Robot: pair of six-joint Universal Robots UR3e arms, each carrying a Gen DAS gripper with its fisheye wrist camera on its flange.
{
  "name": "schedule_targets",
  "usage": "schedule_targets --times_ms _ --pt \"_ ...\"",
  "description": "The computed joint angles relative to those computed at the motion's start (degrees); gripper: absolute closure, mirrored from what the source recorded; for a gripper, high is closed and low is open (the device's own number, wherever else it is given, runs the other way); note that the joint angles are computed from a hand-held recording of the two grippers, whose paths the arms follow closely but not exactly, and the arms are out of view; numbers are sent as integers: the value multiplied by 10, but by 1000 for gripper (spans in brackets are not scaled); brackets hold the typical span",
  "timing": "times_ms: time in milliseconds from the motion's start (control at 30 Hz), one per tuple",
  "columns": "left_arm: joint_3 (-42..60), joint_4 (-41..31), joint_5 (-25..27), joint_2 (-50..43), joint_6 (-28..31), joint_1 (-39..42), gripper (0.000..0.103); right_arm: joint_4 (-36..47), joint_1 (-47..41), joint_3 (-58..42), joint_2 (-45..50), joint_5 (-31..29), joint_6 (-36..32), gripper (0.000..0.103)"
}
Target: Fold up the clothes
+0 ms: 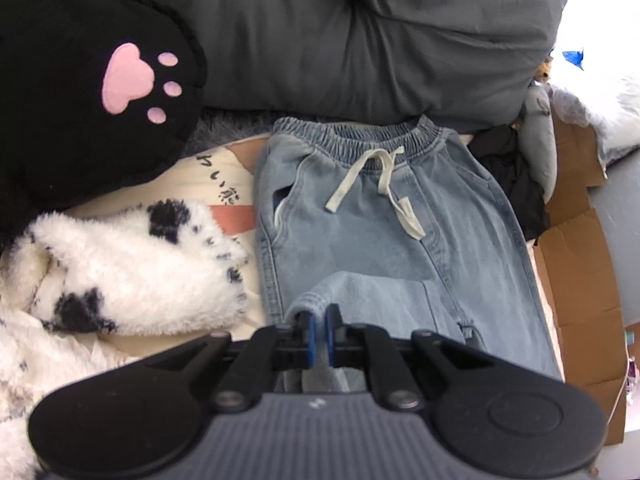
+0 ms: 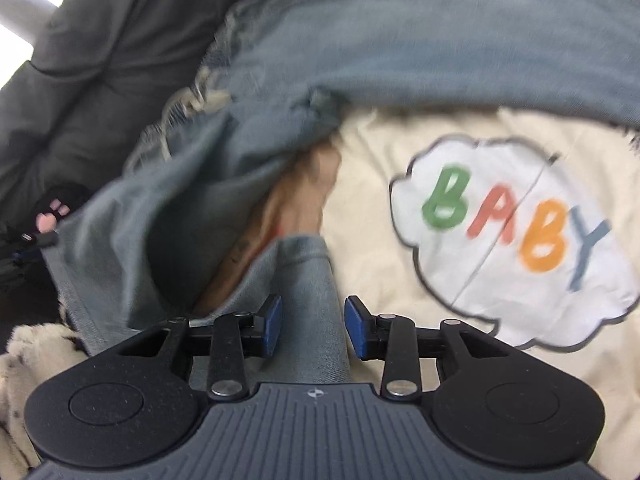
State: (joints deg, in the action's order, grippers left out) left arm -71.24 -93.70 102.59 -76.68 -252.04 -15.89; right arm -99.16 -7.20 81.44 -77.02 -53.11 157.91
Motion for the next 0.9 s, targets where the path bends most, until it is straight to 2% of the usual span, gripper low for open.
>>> schedule_targets --times_ms 67,167,400,600,733,900 --pt "8 -5 1 -6 0 -4 97 10 5 4 6 1 -6 67" --pt "14 -5 -1 -14 2 -7 97 9 3 27 -10 6 -25 100" --pt "25 1 -12 -30 5 -19 97 70 -40 3 -59 -10 -44 100" --pt "71 -8 -51 -63 16 -38 96 173 -114 -80 -92 -70 -75 100" --pt "110 8 -72 -107 8 -82 96 246 -190 -138 -113 -107 -108 100" --pt "153 50 -77 -171 -12 -141 96 304 -252 -222 -106 -123 -149 100"
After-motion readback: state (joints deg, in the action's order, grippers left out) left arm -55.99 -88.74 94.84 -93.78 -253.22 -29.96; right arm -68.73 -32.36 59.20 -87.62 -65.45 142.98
